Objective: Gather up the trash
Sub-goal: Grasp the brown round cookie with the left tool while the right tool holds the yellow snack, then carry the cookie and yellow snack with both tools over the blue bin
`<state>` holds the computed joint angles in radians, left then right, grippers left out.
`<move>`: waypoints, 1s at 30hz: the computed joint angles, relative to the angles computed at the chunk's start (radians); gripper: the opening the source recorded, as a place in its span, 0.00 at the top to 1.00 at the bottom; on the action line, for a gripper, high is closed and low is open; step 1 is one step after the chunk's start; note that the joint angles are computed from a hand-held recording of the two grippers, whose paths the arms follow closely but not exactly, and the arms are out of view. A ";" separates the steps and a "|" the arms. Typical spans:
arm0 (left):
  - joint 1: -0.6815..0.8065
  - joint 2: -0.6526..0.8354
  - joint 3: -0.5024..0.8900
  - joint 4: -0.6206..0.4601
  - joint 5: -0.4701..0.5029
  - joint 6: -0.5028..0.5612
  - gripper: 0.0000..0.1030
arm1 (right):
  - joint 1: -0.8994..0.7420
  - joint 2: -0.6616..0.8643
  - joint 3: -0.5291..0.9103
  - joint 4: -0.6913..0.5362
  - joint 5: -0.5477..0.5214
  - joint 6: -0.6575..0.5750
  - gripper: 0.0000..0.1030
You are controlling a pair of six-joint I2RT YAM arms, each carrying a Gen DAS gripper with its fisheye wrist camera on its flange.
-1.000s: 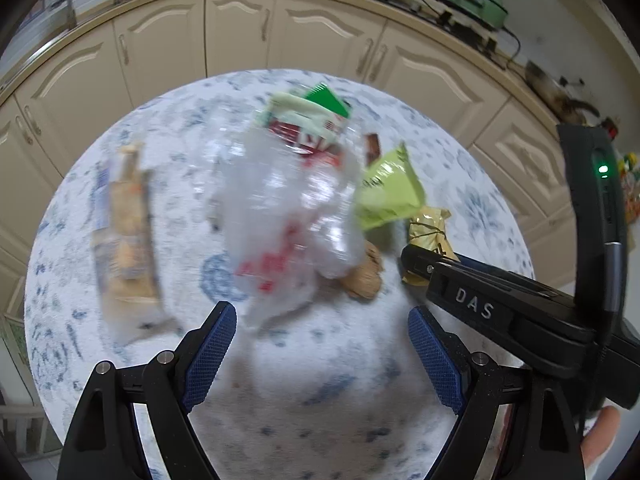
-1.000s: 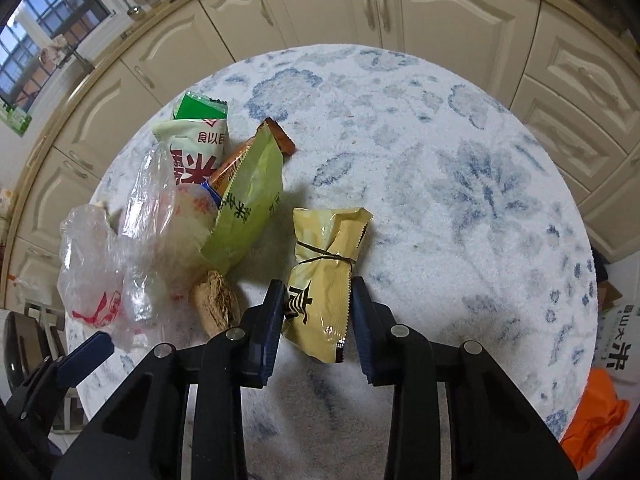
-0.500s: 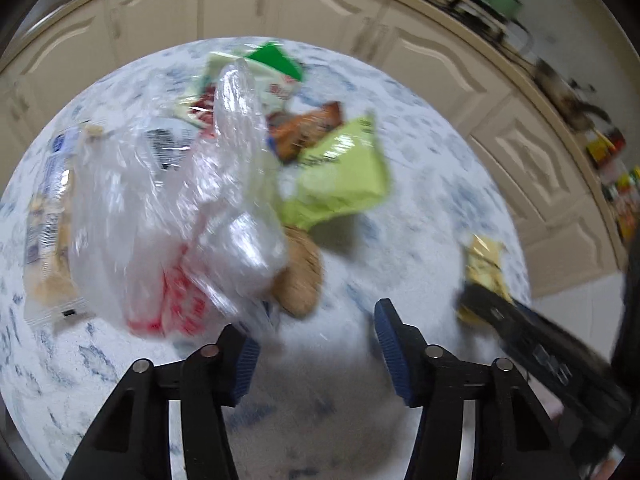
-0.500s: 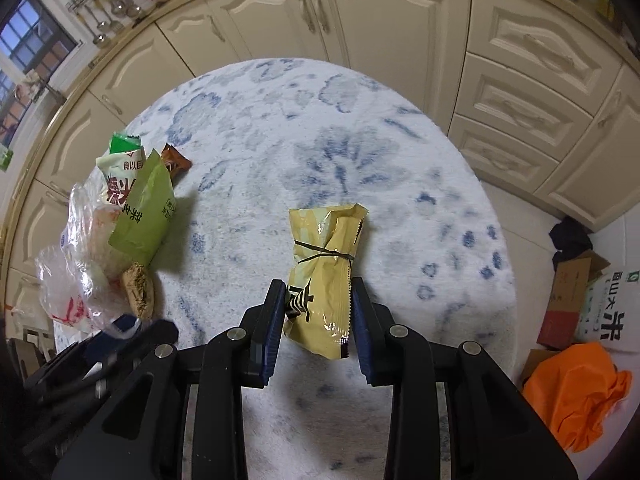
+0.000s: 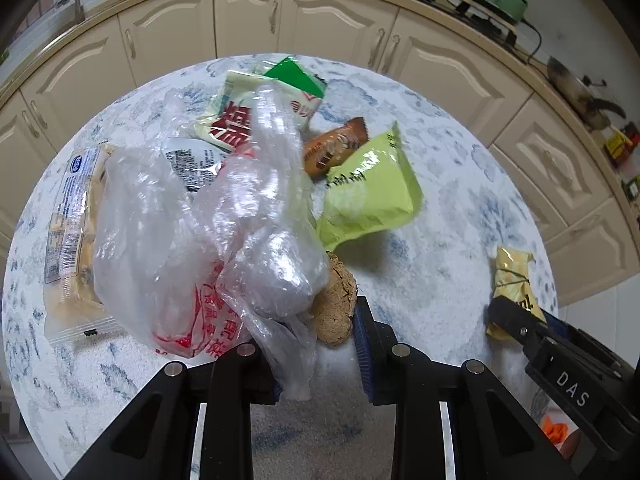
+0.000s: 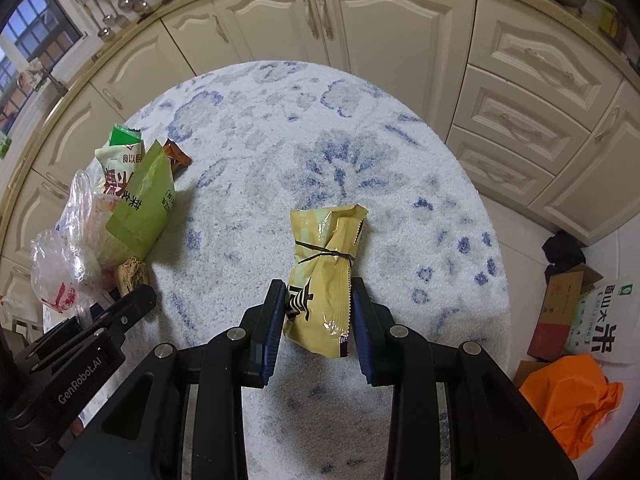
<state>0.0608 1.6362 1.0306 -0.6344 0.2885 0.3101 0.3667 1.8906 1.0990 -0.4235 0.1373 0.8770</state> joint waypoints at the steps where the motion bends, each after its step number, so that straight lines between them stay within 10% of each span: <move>1: 0.002 -0.013 -0.003 -0.011 0.002 0.010 0.75 | 0.001 -0.001 -0.002 0.001 0.000 0.000 0.69; 30: -0.228 -0.237 -0.175 0.003 -0.005 0.006 0.76 | -0.062 -0.322 -0.348 0.092 -0.016 0.064 0.77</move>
